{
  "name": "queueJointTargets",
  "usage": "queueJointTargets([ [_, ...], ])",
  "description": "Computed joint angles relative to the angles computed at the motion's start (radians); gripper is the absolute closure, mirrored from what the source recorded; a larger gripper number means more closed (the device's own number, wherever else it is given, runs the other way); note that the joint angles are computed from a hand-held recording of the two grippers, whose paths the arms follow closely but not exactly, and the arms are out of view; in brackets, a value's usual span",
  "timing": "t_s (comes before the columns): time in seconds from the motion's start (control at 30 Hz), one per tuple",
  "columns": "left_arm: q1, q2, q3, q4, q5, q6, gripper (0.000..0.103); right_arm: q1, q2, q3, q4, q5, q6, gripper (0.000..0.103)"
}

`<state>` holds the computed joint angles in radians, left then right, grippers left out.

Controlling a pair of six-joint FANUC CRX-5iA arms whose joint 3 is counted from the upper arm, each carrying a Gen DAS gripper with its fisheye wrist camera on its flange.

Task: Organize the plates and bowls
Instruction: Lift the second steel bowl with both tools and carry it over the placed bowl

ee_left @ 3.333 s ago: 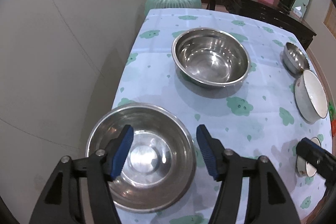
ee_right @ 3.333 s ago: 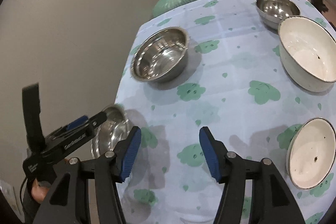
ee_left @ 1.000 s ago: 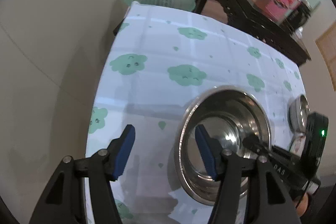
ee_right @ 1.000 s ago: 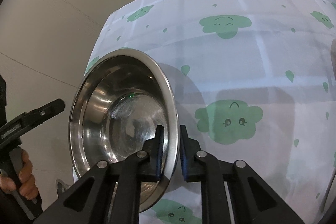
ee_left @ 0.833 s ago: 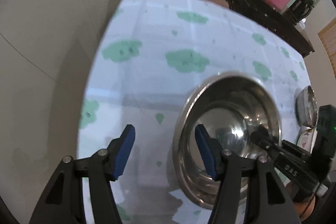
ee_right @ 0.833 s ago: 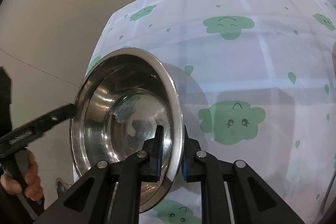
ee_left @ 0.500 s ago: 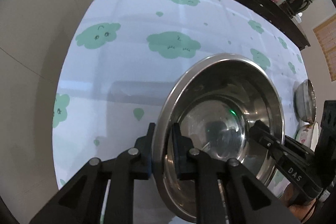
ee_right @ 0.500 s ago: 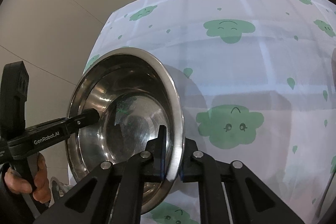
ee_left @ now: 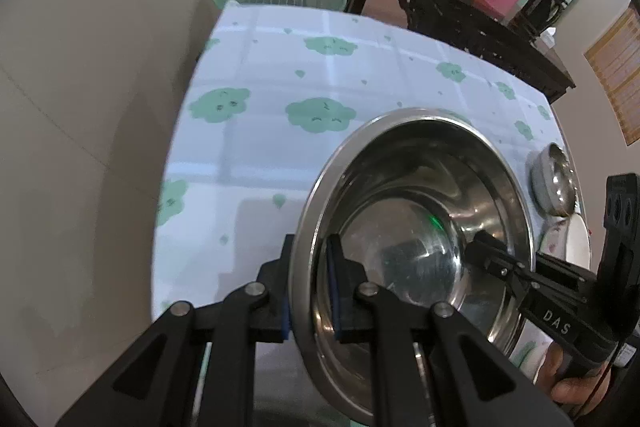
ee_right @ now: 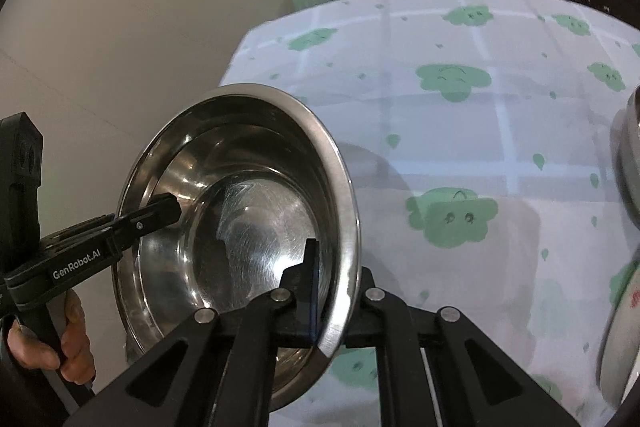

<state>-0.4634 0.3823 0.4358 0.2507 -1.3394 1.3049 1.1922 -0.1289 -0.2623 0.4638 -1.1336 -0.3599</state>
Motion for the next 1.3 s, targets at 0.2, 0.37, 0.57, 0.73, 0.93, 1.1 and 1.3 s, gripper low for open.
queueJointTargets([
  [0.2, 0.052, -0.139, -0.128, -0.002, 0.016, -0.025, 0.092, 0.063, 0.038, 0.08, 0.022, -0.043, -0.002, 0.095],
  [0.37, 0.108, -0.254, -0.245, -0.002, 0.013, -0.041, 0.092, 0.129, 0.092, 0.171, 0.025, -0.091, 0.02, 0.095],
  [0.57, 0.174, -0.368, -0.372, -0.036, 0.003, -0.035, 0.091, 0.169, 0.167, 0.262, 0.011, -0.068, 0.082, 0.095],
  [0.73, 0.237, -0.428, -0.464, -0.024, -0.003, -0.031, 0.091, 0.184, 0.218, 0.303, -0.038, -0.033, 0.122, 0.095],
  [0.93, 0.273, -0.472, -0.525, -0.041, 0.002, -0.019, 0.091, 0.189, 0.276, 0.356, -0.064, -0.03, 0.181, 0.095],
  [1.1, 0.255, -0.473, -0.542, -0.108, 0.024, 0.005, 0.09, 0.19, 0.319, 0.389, -0.065, -0.046, 0.221, 0.095],
  [1.3, 0.264, -0.467, -0.551, -0.121, 0.034, -0.003, 0.09, 0.181, 0.349, 0.407, -0.078, -0.05, 0.252, 0.094],
])
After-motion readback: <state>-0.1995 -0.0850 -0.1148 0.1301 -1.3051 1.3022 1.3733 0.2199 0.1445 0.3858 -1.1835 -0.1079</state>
